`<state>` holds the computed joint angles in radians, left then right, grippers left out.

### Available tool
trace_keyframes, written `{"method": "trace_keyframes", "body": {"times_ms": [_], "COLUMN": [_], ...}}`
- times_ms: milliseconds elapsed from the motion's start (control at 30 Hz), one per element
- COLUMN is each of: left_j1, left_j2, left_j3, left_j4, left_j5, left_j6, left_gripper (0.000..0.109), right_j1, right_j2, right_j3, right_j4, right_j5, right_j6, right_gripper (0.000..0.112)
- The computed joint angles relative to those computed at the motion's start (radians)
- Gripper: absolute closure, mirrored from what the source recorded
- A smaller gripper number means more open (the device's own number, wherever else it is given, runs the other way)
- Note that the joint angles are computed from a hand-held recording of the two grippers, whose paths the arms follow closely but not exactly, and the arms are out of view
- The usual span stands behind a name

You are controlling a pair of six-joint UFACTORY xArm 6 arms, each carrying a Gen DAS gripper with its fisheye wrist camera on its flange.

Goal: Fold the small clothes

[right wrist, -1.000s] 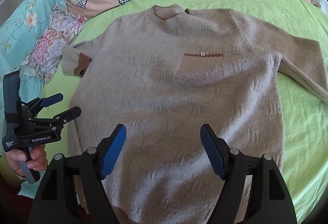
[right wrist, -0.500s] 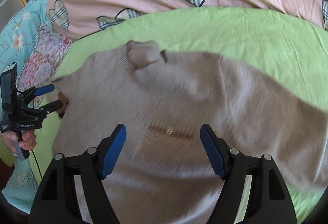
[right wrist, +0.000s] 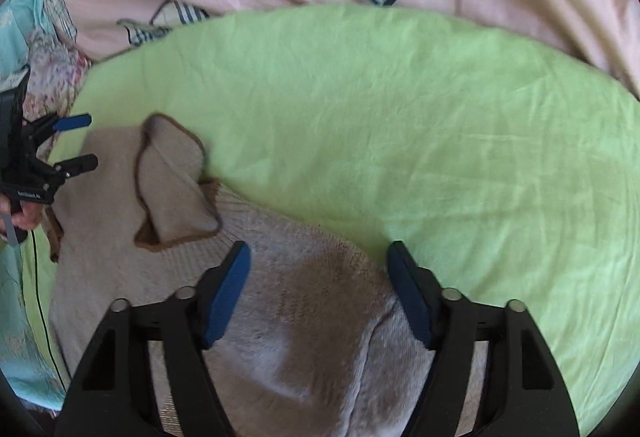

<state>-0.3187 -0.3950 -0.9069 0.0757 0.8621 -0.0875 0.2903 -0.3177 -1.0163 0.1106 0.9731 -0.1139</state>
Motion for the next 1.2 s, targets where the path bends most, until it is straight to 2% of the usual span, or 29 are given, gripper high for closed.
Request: {"method": "trace_keyframes", "body": {"times_ms": [33, 67, 100, 133, 167, 233, 300, 367, 500, 633, 733, 800, 833, 900, 1000, 1067, 1133, 1200], "left_j1": [0.0, -0.003, -0.009, -0.018, -0.027, -0.043, -0.058, -0.058, -0.058, -0.079, -0.083, -0.069, -0.072, -0.087, -0.156, -0.224, -0.288, -0.373], "left_j2": [0.0, -0.003, -0.017, -0.042, -0.067, -0.114, -0.154, -0.146, -0.05, -0.011, -0.022, -0.07, -0.109, -0.17, -0.265, -0.284, -0.321, -0.356], "left_j3": [0.008, 0.023, 0.044, 0.074, 0.097, 0.119, 0.124, 0.106, 0.063, 0.056, 0.035, 0.04, 0.048, 0.062, 0.079, 0.066, 0.071, 0.083], "left_j4": [-0.015, -0.025, -0.015, 0.015, 0.045, 0.097, 0.173, 0.237, 0.331, 0.399, 0.376, 0.316, 0.321, 0.332, 0.336, 0.349, 0.362, 0.385], "left_j5": [-0.002, -0.007, -0.021, -0.052, -0.069, -0.077, -0.083, -0.071, -0.024, -0.005, 0.032, 0.04, 0.057, 0.086, 0.146, 0.189, 0.23, 0.283], "left_j6": [0.017, 0.03, 0.026, 0.011, -0.009, -0.07, -0.146, -0.218, -0.344, -0.435, -0.439, -0.428, -0.452, -0.483, -0.545, -0.611, -0.673, -0.75], "left_gripper": [0.048, 0.07, 0.076, 0.093, 0.1, 0.101, 0.101, 0.101, 0.101, 0.1, 0.09, 0.078, 0.07, 0.065, 0.062, 0.055, 0.055, 0.054], "right_j1": [0.008, 0.017, 0.017, 0.017, 0.019, 0.022, 0.019, -0.003, 0.007, -0.004, -0.009, -0.021, -0.03, -0.051, -0.123, -0.177, -0.27, -0.445], "right_j2": [0.002, -0.007, -0.016, -0.027, -0.046, -0.093, -0.149, -0.174, -0.142, -0.069, -0.068, -0.117, -0.16, -0.263, -0.46, -0.583, -0.739, -0.885], "right_j3": [0.004, 0.012, 0.02, 0.027, 0.042, 0.072, 0.095, 0.102, 0.12, 0.11, 0.106, 0.116, 0.132, 0.175, 0.266, 0.318, 0.371, 0.401], "right_j4": [-0.034, -0.067, -0.068, -0.063, -0.073, -0.091, -0.165, -0.187, -0.274, -0.292, -0.269, -0.213, -0.19, -0.168, -0.104, -0.081, -0.056, -0.03], "right_j5": [-0.001, -0.003, -0.002, -0.005, -0.021, -0.051, -0.101, -0.148, -0.177, -0.17, -0.177, -0.174, -0.173, -0.154, -0.1, -0.037, 0.048, 0.154], "right_j6": [0.013, 0.028, 0.032, 0.036, 0.053, 0.075, 0.156, 0.221, 0.345, 0.429, 0.457, 0.449, 0.447, 0.454, 0.445, 0.444, 0.421, 0.336], "right_gripper": [0.071, 0.088, 0.103, 0.105, 0.106, 0.107, 0.107, 0.107, 0.107, 0.107, 0.104, 0.091, 0.087, 0.07, 0.066, 0.066, 0.066, 0.066]}}
